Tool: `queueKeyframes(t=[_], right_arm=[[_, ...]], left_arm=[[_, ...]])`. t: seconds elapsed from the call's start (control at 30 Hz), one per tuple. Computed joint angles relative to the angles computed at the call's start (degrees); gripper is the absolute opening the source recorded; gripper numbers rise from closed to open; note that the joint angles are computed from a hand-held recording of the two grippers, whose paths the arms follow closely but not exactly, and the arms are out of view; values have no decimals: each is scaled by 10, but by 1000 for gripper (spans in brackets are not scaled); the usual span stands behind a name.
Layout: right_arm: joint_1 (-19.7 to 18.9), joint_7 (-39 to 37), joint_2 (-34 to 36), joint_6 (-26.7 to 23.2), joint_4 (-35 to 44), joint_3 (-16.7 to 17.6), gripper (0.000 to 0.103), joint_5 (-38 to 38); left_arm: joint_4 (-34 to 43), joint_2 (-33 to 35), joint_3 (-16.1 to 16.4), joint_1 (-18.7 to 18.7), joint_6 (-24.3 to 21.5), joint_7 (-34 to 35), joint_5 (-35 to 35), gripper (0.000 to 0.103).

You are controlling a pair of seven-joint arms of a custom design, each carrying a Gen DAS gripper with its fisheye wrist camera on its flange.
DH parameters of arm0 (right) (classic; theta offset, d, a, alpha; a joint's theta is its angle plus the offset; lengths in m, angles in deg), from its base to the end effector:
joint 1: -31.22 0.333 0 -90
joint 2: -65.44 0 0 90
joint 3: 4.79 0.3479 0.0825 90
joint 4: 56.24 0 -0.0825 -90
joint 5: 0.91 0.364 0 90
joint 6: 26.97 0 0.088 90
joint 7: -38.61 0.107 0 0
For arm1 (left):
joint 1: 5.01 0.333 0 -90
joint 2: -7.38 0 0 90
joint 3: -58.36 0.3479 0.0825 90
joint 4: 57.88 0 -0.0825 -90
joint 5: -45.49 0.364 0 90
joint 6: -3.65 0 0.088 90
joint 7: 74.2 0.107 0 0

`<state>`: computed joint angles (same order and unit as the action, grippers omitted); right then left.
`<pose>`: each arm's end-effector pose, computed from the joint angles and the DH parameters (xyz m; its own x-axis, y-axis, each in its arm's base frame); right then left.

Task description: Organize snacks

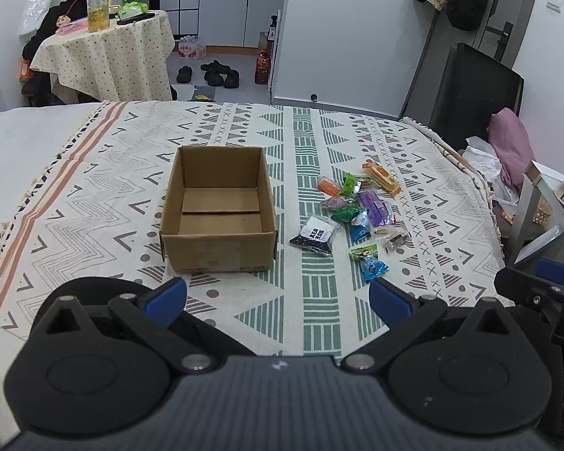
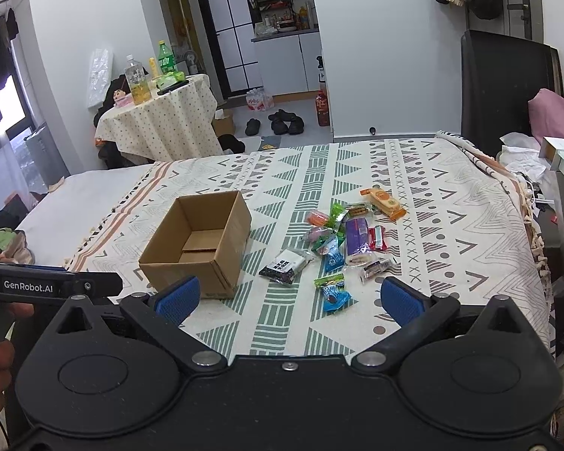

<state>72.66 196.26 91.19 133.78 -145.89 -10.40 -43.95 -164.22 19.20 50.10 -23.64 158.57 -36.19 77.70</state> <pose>0.5574 0.4603 0.5045 0.1711 -0.9696 -0.1748 -0.6350 0.0271 -0.7720 0.5691 -0.3007 0.5217 -0.0249 -0.9933 0.1127 -0.7551 -0.0552 -0.6533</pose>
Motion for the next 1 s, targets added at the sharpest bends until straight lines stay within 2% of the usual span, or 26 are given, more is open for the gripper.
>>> queueKeyframes(t=[1.0], right_arm=[[-10,19,-17,-7,-25,7,103,-20]], left_arm=[[5,5,0,-6,1,-1,2,103]])
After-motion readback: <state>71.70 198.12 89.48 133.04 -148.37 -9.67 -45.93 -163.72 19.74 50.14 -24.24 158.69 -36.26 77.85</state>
